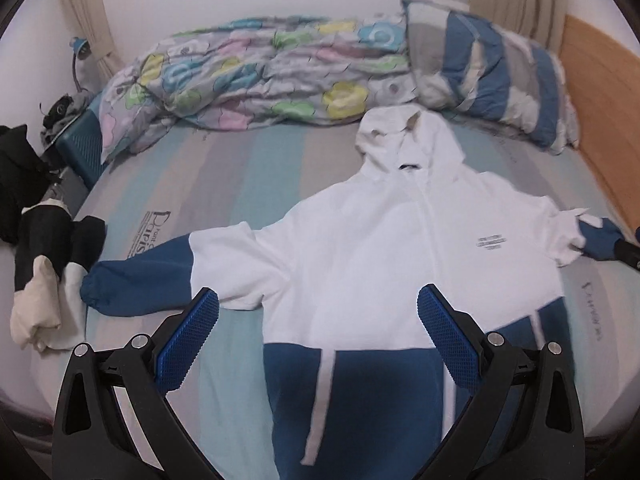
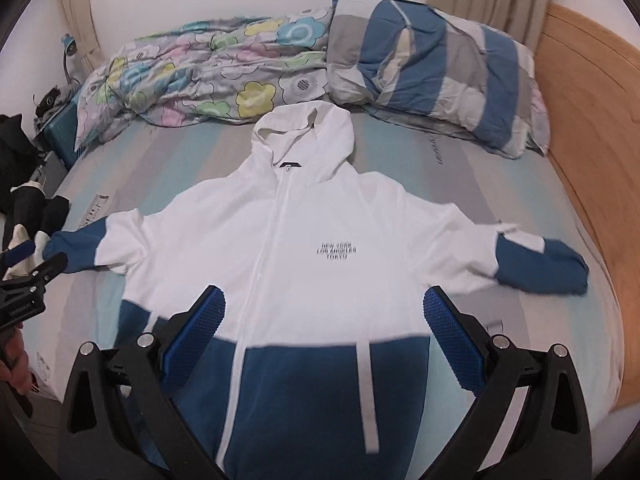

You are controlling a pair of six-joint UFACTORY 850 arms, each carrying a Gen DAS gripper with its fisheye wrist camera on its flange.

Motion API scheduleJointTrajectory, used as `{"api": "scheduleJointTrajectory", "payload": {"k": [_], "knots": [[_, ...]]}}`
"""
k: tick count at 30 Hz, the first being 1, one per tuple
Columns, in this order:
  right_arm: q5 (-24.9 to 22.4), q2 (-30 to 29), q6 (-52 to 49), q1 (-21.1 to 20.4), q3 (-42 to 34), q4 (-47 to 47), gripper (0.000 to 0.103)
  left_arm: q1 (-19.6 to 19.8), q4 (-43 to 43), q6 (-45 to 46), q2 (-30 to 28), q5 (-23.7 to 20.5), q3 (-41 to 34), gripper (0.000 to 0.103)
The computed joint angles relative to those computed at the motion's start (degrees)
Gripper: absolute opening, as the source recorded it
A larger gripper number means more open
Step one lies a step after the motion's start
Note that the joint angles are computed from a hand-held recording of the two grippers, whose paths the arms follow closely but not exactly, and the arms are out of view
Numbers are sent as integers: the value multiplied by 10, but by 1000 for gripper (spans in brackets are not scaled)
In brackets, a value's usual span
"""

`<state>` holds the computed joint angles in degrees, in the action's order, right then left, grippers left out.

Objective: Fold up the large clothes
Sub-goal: 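Move both tools toward the jacket, left tool reaching its blue sleeve cuff, then grasp the blue sleeve cuff with the left tool and lift it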

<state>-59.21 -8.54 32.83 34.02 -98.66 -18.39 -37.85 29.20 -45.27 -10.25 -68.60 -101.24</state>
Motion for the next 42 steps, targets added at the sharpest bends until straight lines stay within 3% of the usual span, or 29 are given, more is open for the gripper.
{"api": "scheduleJointTrajectory", "payload": {"k": [8,11,16,22,29,36,42], "knots": [[50,-99,-46,-41,-30,34,96,91,-17,39,-16,76,58,97],[57,-140,-41,-45,-46,36,96,143,-18,46,-12,141,110,97],[54,-199,-2,-42,-83,-10,96,232,-24,54,-14,181,165,97],[34,-269,31,-39,-139,-35,96,328,-13,63,-7,207,207,97],[-8,-339,46,-24,-208,-51,96,421,41,8,-8,194,240,97],[-25,-385,46,-4,-262,-52,96,493,13,7,6,232,276,97],[-46,-426,34,2,-314,-44,96,506,-10,41,9,272,297,98]]}}
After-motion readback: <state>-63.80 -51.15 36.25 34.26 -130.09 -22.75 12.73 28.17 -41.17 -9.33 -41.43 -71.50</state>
